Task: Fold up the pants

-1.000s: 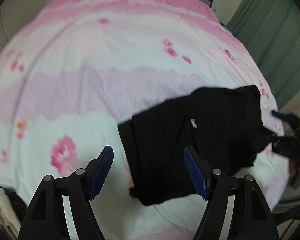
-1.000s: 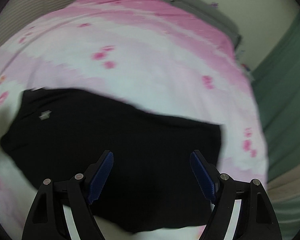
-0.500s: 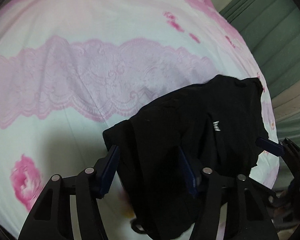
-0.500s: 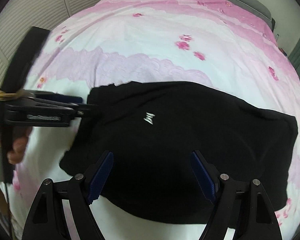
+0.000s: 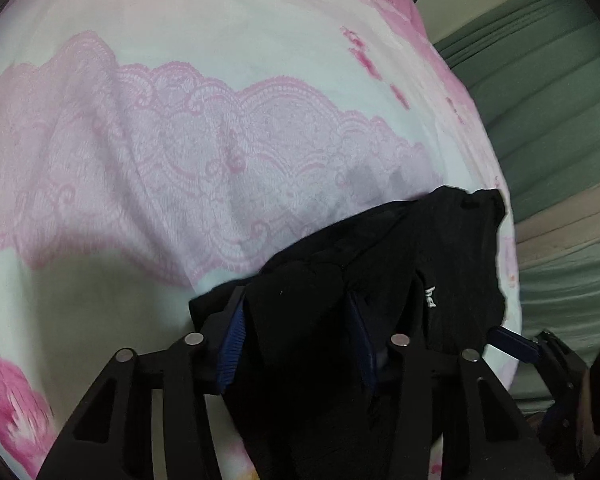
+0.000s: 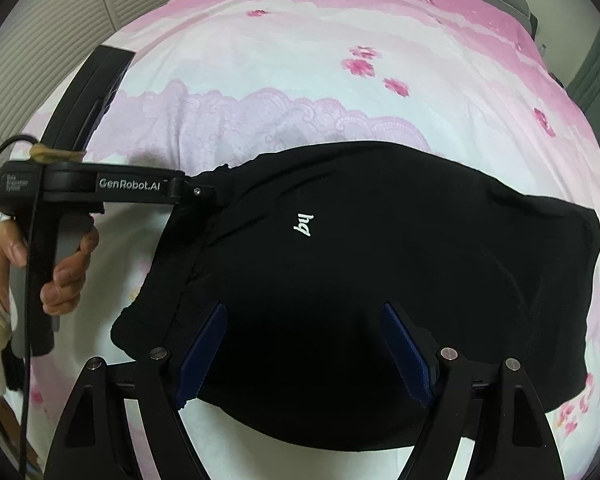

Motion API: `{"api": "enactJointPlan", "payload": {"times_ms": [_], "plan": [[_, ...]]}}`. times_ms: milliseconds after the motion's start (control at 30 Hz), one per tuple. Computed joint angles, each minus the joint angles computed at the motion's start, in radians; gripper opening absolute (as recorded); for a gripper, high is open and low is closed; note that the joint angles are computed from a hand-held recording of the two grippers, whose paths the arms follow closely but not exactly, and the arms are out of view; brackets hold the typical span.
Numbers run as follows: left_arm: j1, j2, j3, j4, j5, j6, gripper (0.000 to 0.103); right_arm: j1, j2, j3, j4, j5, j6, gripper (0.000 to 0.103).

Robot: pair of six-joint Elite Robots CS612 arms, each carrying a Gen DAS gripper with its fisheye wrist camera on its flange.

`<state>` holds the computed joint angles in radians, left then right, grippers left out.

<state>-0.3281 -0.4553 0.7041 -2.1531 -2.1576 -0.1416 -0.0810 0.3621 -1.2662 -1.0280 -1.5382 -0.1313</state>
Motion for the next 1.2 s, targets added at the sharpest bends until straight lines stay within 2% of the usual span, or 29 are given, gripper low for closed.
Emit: {"api": "enactJointPlan", "payload": {"times_ms": [100, 200, 267, 367, 400, 467, 600, 733, 800, 933, 967, 1033, 1100, 1133, 1167, 1200], "plan": [[0.016, -0.044, 0.077, -0.045, -0.079, 0.011, 0.033, 0.001, -0.003, 0.005, -0.006, 0.002, 0.0, 0.079], [0.027, -0.072, 0.122, -0.057, -0.153, 0.054, 0.032, 0.002, -0.004, 0.004, -0.016, 0.016, -0.007, 0.079], [0.027, -0.07, 0.113, -0.029, -0.152, 0.084, 0.032, 0.003, -0.004, 0.004, -0.024, 0.024, -0.014, 0.079], [0.015, -0.043, 0.063, 0.034, -0.1, 0.074, 0.032, 0.007, -0.003, 0.009, -0.033, 0.023, -0.023, 0.079], [0.01, -0.04, 0.062, 0.016, -0.084, 0.046, 0.025, 0.008, -0.003, 0.012, -0.032, 0.022, -0.024, 0.079], [0.002, -0.044, 0.07, -0.015, -0.029, -0.009, 0.018, 0.009, -0.005, 0.019, -0.028, 0.018, -0.019, 0.078], [-0.012, -0.099, 0.148, -0.11, 0.098, -0.1, 0.014, 0.011, -0.003, 0.017, -0.022, 0.004, -0.031, 0.077], [-0.007, -0.136, 0.197, -0.152, 0.158, -0.096, 0.012, 0.009, -0.001, 0.007, -0.028, -0.002, -0.03, 0.076], [-0.007, -0.123, 0.175, -0.128, 0.192, -0.073, 0.012, 0.008, -0.001, 0.007, -0.03, 0.001, -0.025, 0.076], [-0.009, -0.071, 0.084, 0.008, 0.236, -0.036, 0.013, 0.009, 0.001, 0.009, -0.031, -0.011, -0.028, 0.076], [-0.01, -0.069, 0.078, 0.014, 0.244, -0.038, 0.016, 0.008, 0.001, 0.007, -0.029, -0.011, -0.027, 0.076], [-0.016, -0.084, 0.088, 0.014, 0.299, -0.033, 0.028, 0.007, 0.004, -0.003, -0.031, -0.023, -0.022, 0.076], [-0.024, -0.113, 0.119, 0.003, 0.394, -0.036, 0.058, 0.002, 0.007, -0.02, -0.029, -0.039, -0.015, 0.076], [-0.029, -0.137, 0.154, -0.031, 0.453, -0.029, 0.062, -0.003, 0.007, -0.029, -0.027, -0.04, -0.008, 0.076], [-0.03, -0.152, 0.174, -0.048, 0.481, -0.011, 0.063, -0.008, 0.009, -0.04, -0.022, -0.039, -0.001, 0.076], [-0.035, -0.174, 0.194, -0.045, 0.526, 0.033, 0.063, -0.018, 0.011, -0.059, -0.011, -0.032, 0.008, 0.076]]}}
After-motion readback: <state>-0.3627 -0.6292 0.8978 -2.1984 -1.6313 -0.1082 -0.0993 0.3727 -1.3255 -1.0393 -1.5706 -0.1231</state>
